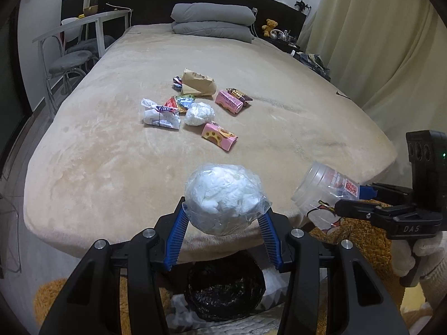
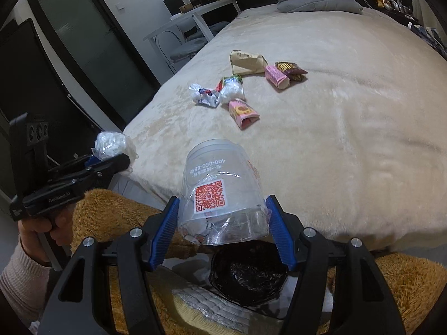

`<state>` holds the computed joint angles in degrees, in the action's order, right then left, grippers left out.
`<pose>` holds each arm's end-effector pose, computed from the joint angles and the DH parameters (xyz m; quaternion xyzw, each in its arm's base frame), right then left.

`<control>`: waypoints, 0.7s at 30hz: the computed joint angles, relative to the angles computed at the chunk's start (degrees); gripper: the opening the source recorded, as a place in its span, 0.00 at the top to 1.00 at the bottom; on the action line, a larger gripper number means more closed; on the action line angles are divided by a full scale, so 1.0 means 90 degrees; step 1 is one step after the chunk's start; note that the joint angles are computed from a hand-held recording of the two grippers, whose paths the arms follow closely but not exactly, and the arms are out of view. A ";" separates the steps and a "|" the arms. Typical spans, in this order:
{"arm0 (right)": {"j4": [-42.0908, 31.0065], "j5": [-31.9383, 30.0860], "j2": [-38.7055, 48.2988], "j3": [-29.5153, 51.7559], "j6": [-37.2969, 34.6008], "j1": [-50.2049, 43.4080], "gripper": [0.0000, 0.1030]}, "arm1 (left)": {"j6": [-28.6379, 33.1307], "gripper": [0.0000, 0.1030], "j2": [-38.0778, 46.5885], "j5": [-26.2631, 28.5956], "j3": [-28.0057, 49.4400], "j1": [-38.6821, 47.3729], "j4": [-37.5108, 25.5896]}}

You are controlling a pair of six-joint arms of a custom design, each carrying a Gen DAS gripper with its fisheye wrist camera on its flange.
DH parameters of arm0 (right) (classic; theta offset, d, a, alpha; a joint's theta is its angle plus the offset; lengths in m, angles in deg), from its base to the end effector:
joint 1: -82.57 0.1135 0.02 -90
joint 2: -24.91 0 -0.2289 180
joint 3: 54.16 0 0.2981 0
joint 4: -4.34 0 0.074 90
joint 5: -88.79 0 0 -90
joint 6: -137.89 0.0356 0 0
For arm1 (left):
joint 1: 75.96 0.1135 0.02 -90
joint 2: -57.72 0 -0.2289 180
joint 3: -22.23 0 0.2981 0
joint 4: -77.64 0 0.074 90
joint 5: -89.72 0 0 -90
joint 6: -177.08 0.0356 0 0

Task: Collect trash
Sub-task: 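Lift the bag ball with the left tool while the right tool lifts the clear cup, then lower both tools over the black bin and open them to drop the items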

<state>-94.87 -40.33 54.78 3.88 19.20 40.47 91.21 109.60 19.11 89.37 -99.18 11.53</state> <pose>0.1021 -0.0620 0.2721 0.0538 0.9295 0.1793 0.3178 0.2106 -0.1032 0.2886 0.2744 0.8891 -0.2112 0.2994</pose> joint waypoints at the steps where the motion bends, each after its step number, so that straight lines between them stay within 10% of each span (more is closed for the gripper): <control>1: -0.0014 0.0045 -0.0062 -0.0129 -0.0096 -0.0014 0.39 | -0.0009 0.53 -0.0091 0.0036 -0.0088 0.0003 -0.0020; 21: 0.0343 0.0596 -0.0761 -0.1787 -0.0328 0.0962 0.39 | 0.0238 0.53 -0.1022 -0.0341 -0.0670 -0.0799 -0.0936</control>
<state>-91.78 -34.97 47.93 -12.20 16.25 49.13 93.35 100.40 16.04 83.34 -106.37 3.10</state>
